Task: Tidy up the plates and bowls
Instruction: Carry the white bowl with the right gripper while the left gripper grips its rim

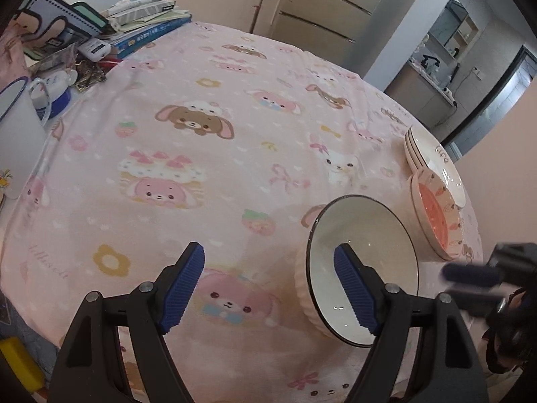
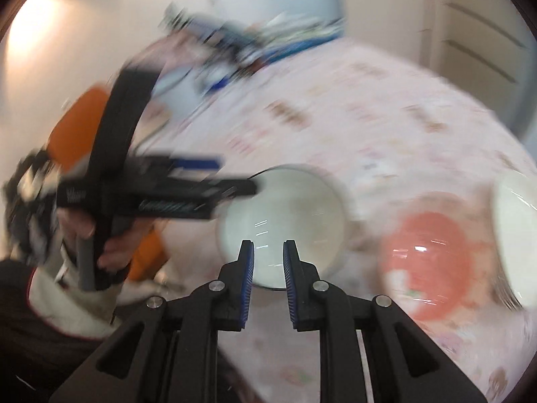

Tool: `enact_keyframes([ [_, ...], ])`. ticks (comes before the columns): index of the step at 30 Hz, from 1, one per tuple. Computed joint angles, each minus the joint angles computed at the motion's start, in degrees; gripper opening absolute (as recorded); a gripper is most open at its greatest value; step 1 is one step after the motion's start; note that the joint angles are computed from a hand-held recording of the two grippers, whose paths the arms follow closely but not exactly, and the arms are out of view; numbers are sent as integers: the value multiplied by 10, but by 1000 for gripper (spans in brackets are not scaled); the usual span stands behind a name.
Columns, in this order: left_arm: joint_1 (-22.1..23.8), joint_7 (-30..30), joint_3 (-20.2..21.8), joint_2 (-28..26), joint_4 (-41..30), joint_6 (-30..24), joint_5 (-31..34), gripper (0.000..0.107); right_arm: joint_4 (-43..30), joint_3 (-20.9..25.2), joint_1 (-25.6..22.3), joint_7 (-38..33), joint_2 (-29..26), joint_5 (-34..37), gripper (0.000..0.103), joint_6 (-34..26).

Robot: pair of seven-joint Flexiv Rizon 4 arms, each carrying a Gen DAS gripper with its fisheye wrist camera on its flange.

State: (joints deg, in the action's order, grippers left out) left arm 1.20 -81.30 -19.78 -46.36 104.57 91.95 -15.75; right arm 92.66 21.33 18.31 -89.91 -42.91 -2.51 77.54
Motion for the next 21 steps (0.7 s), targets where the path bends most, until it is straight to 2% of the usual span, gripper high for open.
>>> enact_keyframes([
  [1, -2, 1, 1, -2, -3, -2, 1, 78, 14, -6, -2, 14, 4, 15, 21, 29],
  [2, -1, 4, -3, -5, -6, -6, 2, 78, 24, -1, -13, 27, 6, 30, 29, 50],
  [4, 4, 12, -11, -11, -11, -17, 1, 77, 21, 40, -51, 37, -15, 55, 36, 68],
  [7, -11, 11, 2, -15, -20, -25, -4, 75, 15, 61, -69, 54, -43, 69, 36, 101],
  [10, -39, 1, 32, -19, -29, -20, -5, 70, 31, 12, -20, 97, -48, 66, 36, 174],
  [11, -48, -2, 42, -21, -31, -16, -4, 68, 35, -11, 1, 112, -46, 66, 36, 187],
  [12, -51, -2, 44, -23, -32, -12, -2, 68, 34, -53, 37, 137, -45, 68, 36, 194],
  [14, -44, 3, 35, -25, -32, -16, 1, 66, 34, -132, 101, 175, -44, 62, 36, 183],
  [16, -21, 11, 9, -27, -25, -17, -1, 66, 35, -179, 135, 191, -45, 39, 36, 174],
  [17, -26, 7, 17, -26, -24, -12, -2, 65, 35, -179, 133, 194, -47, 30, 36, 173],
  [19, -54, -3, 51, -22, -27, -1, 2, 62, 26, -149, 110, 200, -56, 18, 36, 166],
  [20, -61, -4, 59, -22, -29, 2, 5, 60, 18, -150, 114, 194, -59, 28, 36, 159],
  [21, -57, 0, 53, -23, -29, 2, 9, 60, 23, -169, 126, 224, -61, 2, 36, 166],
])
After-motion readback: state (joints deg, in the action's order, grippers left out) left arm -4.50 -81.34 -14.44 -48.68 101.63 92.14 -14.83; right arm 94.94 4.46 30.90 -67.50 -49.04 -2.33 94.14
